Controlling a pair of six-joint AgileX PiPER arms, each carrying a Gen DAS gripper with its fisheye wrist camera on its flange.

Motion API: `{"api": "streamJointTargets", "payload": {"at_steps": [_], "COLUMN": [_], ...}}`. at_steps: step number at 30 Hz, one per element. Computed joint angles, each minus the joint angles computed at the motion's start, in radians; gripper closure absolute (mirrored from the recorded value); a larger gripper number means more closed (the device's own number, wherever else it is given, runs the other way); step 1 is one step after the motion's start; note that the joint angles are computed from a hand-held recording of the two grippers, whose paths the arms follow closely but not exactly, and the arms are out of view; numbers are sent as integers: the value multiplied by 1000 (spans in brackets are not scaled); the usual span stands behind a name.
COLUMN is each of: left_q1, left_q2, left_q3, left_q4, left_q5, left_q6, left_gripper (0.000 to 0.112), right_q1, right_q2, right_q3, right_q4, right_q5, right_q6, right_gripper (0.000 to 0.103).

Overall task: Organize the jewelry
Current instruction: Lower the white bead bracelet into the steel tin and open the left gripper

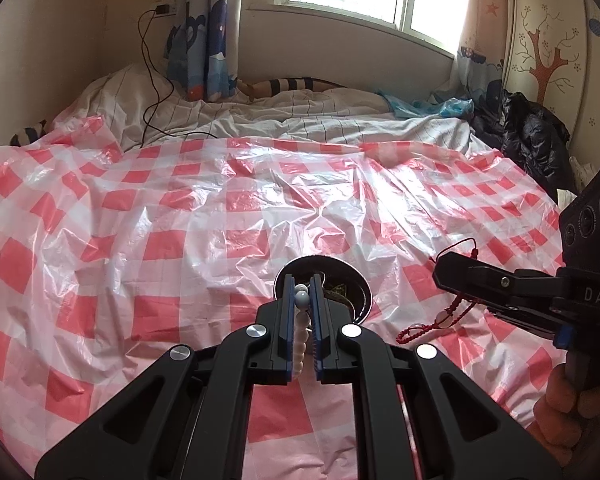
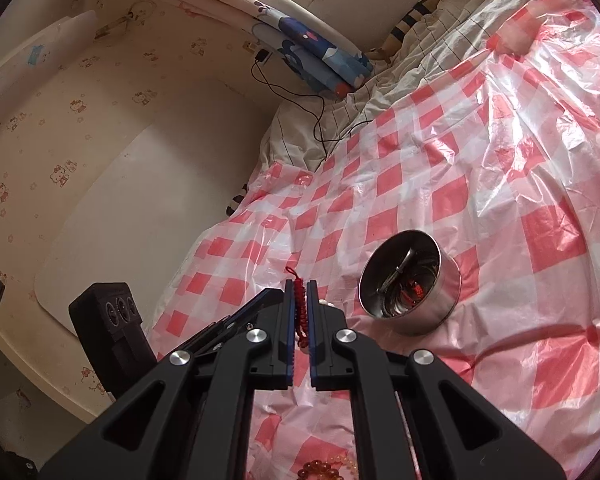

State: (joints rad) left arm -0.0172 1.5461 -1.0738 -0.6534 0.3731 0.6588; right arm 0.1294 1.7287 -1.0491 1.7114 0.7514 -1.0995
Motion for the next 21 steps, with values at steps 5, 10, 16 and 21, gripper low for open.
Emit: {"api": "streamJointTargets", "payload": {"at_steps": [5,10,16,21], "left_q1": [2,15,70,106], "left_q2": [36,81,118,168], "left_q3": [-29,-63,-85,-98], "left_q4": [-114,-210,-456,-630], "left_q5": [-35,-29,41,104], "left_q6": [72,125,302,419], "left_gripper": [106,106,106,106], "right_q1": [27,22,36,55], "right_q2": [31,82,120,153], "right_q3": [-67,-134,-193,-248], "right_q4": [-41,-73,-106,-166], "right_q5": [-68,-76,-111,-156], "right_q6": [6,29,50,89], "right_gripper": [97,97,97,97]}}
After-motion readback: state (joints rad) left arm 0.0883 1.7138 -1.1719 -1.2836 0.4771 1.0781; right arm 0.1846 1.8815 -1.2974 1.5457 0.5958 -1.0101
